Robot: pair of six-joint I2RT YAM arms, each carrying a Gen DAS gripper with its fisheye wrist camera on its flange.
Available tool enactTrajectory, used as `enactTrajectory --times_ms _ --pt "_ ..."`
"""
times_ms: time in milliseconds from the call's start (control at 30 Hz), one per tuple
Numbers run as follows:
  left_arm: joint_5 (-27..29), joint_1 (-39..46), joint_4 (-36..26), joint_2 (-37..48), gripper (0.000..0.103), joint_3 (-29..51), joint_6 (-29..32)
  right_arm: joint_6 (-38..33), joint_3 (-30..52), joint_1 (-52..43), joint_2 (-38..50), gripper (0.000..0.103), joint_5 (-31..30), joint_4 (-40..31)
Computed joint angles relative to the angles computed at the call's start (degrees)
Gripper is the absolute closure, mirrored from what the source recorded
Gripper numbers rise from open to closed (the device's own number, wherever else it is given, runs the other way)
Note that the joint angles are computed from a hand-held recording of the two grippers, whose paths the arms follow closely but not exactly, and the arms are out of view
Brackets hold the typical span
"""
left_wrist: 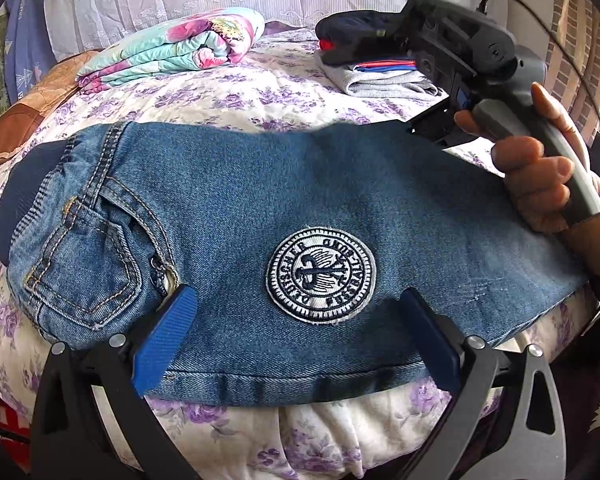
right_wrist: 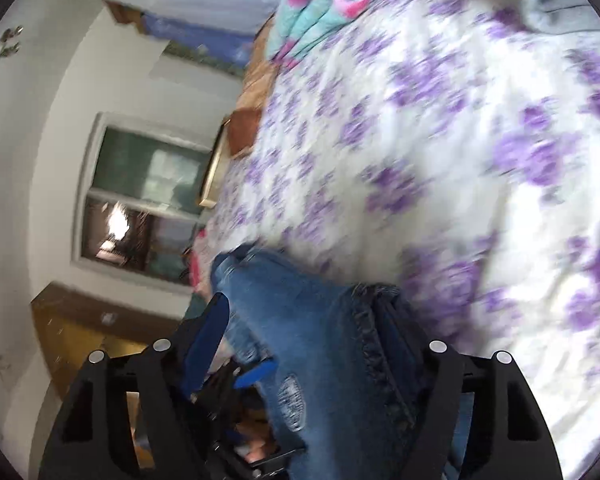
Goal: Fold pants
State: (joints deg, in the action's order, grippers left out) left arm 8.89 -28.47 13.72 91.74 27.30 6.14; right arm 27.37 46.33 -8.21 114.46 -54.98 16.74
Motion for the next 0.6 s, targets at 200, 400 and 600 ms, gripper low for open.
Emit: enactTrajectory --times_ms 200,400,600 --pt "3.1 1.6 -3.6 -3.2 0.005 0.6 -0.3 -3.2 -9.9 -7.0 -17.6 0.027 -2.9 -2.6" --pt "8.1 6.3 -7.8 -11.2 0.005 2.6 -0.6 -5.5 -23.9 -5.9 -28.7 0.021 -6.3 -5.5" --pt "4.8 12.1 0.5 8.2 0.005 9.0 0.2 -1.6 -33.9 -7.9 -15.3 0.102 12.4 23.5"
